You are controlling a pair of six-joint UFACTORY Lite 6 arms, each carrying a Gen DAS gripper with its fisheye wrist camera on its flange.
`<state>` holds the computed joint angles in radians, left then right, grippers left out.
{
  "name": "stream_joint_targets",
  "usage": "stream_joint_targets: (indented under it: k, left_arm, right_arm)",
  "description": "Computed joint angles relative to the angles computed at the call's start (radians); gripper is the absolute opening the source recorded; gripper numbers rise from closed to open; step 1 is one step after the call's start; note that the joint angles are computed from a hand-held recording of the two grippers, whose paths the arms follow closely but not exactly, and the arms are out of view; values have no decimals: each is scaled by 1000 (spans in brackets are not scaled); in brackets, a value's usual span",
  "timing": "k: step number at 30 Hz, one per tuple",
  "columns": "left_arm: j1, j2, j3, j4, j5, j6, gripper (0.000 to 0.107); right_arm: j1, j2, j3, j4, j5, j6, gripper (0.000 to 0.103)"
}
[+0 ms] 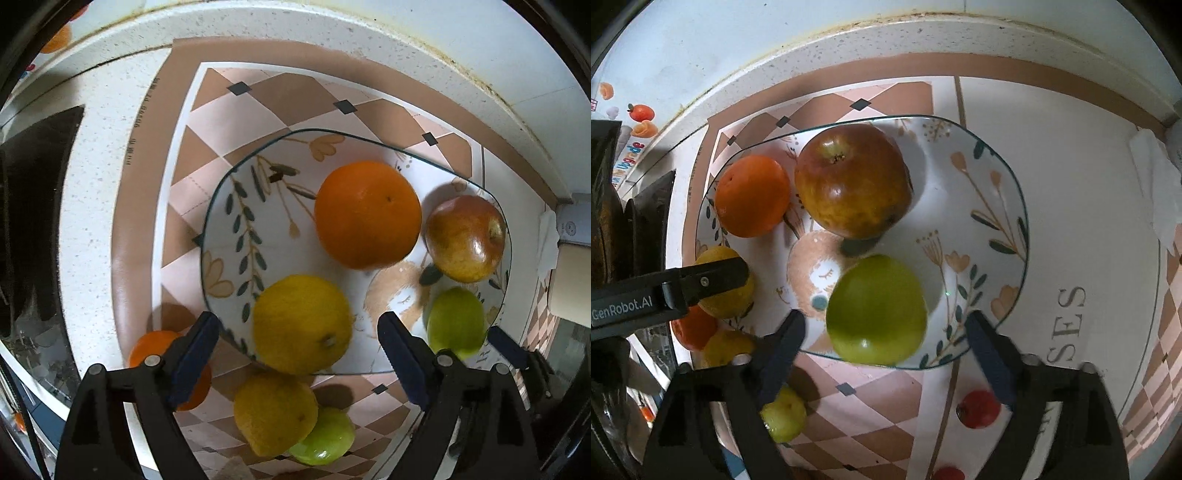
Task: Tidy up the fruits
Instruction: 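Place the lemon and green apple on the plate and withdraw both tools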
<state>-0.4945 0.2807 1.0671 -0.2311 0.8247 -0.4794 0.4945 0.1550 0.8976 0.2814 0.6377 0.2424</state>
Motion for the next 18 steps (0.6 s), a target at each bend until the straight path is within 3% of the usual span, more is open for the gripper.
stream_joint_targets:
  k: [5,14,18]
  left_arm:
    - [-87,-141,-46,168,45,-174,88]
    - [-270,-410,-102,383,173,-449,88]
    - [-298,-477,-76,434,221,-478,88]
  right_arm:
    - [38,-101,-29,-150,34,151,95]
    - [86,-342,-95,-265,129,311,95]
    - [127,-471,-116,-325,203,392,95]
